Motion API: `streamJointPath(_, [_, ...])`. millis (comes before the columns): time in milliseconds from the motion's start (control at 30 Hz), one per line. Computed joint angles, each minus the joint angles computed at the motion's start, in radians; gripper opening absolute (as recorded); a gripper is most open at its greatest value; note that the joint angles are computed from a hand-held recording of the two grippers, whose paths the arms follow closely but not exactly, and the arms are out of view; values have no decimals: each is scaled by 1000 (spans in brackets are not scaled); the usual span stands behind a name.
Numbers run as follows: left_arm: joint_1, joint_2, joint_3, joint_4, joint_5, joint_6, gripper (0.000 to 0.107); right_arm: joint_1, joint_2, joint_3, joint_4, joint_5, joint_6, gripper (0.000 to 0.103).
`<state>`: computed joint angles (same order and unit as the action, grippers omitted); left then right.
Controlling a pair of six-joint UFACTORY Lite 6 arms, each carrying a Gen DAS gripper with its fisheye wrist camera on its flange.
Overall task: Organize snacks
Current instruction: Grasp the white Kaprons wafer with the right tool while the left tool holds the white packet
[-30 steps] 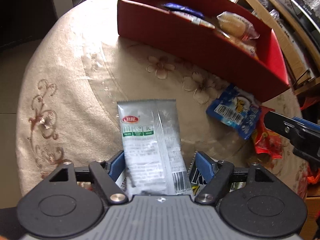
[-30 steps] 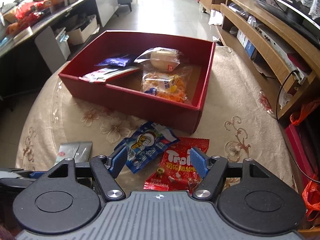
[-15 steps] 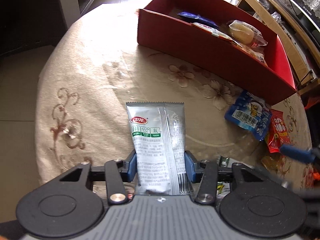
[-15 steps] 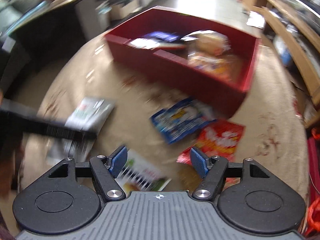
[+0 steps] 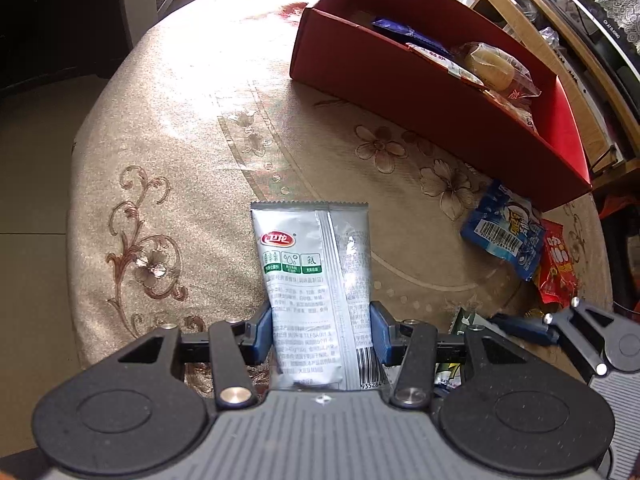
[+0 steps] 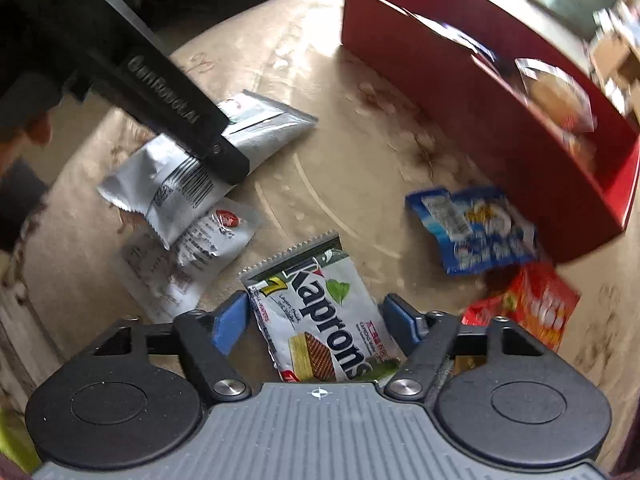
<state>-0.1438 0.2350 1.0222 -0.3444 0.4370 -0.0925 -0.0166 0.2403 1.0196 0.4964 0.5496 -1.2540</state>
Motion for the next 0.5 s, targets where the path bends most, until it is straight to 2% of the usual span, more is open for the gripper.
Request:
streamJointPath(133, [5, 1, 1, -7, 4, 15, 45, 17, -82, -74, -101, -28, 206, 66])
streamJointPath(200, [1, -3, -6, 1, -3, 13, 47, 23, -135, -124, -153, -25, 296, 66])
streamJointPath(300, [-20, -16, -16, 102, -13, -89, 56, 22, -204, -201, -200, -63, 368, 67])
streamJointPath(367, [-45, -32, -35, 223, -43, -209, 59, 17, -238, -234, -184, -86, 355, 68])
streamJointPath(400, [-55, -40, -43, 264, -58, -247, 60, 11, -241, -237, -146, -90, 326, 72])
streamJointPath(433, [-62, -41, -46, 288, -67, -262, 63, 5, -233, -230, -109, -88, 294, 82])
streamJointPath(500, [-75, -33, -47, 328, -69, -295, 71, 11, -209, -225, -103, -114, 294, 85])
